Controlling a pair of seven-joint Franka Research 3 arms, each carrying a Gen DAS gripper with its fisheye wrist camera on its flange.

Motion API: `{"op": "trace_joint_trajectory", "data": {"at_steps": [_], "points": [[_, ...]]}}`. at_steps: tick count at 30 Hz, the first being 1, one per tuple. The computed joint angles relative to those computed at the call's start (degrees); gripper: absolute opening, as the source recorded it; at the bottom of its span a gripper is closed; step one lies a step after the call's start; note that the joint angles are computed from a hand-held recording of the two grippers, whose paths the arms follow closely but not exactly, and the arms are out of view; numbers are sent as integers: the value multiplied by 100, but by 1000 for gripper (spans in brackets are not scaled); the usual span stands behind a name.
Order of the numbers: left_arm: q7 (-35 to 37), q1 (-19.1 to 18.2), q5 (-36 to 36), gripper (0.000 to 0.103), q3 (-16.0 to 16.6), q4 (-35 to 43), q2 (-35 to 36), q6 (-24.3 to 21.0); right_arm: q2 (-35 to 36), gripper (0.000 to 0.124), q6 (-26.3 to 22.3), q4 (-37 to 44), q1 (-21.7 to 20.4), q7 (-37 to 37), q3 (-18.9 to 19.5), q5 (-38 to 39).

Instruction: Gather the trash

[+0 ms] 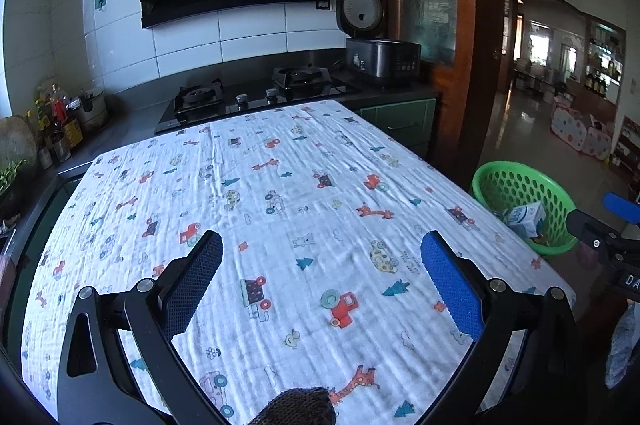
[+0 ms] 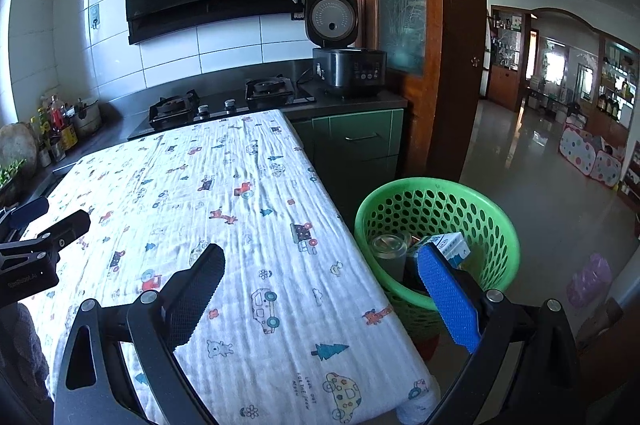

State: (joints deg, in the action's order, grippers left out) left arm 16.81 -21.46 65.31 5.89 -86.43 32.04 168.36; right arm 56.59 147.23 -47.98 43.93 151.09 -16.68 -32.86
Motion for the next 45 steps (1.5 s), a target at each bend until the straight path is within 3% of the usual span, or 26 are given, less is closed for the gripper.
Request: {"op": "trace_joint_trajectory", "data": {"at_steps": [16,45], "points": [[-369,-89,335,98,23,-65,-81,-8,-444,94,323,-782,169,561,-178,-411],[-463,-40,401,98,-62,-47,-51,-41,-454,94,365,-779,175,729,-177,-579]]}}
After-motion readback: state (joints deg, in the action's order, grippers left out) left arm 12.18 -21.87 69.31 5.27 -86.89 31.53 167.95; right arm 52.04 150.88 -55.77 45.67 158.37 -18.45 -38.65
